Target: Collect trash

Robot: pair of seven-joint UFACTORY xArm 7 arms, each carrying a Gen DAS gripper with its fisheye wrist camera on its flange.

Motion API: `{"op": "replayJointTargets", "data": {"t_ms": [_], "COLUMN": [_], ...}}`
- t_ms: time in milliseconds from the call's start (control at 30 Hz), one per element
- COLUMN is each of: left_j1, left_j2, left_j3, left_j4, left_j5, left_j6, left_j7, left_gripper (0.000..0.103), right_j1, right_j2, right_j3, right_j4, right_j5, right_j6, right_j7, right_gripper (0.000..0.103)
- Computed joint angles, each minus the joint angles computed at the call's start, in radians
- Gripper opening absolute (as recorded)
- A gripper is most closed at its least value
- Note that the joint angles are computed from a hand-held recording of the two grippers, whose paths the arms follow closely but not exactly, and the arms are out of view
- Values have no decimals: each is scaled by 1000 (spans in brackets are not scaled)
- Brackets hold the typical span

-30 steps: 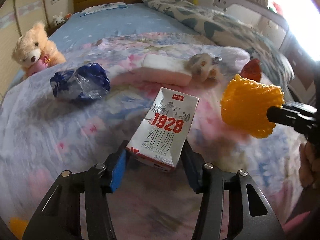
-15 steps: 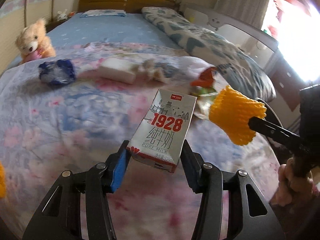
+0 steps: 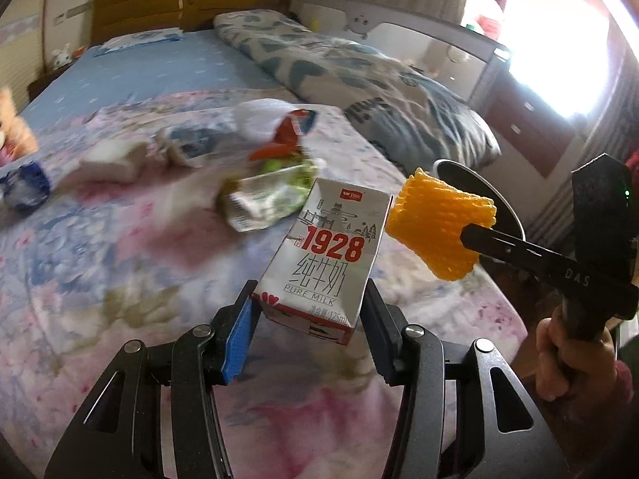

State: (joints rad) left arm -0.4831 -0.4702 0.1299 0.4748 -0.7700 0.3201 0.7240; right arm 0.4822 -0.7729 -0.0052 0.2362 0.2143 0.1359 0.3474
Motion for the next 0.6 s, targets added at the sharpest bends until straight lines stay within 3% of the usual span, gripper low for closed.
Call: {"op": "replayJointTargets", "data": {"t_ms": [600], "left_j1": [-94], "left_j2": [105], "left_j3": [-117], "left_j4": [95], "left_j5": [7], "left_j6": [-30], "left_j7": [-66], "left_gripper": [49], "right_j1": [-230], "right_j2": [-352], "right_j3": [11], "right_j4": [-127], "right_j5": [-56], "right_j6": [219], "right_j7": [49], "right_gripper": [24]}}
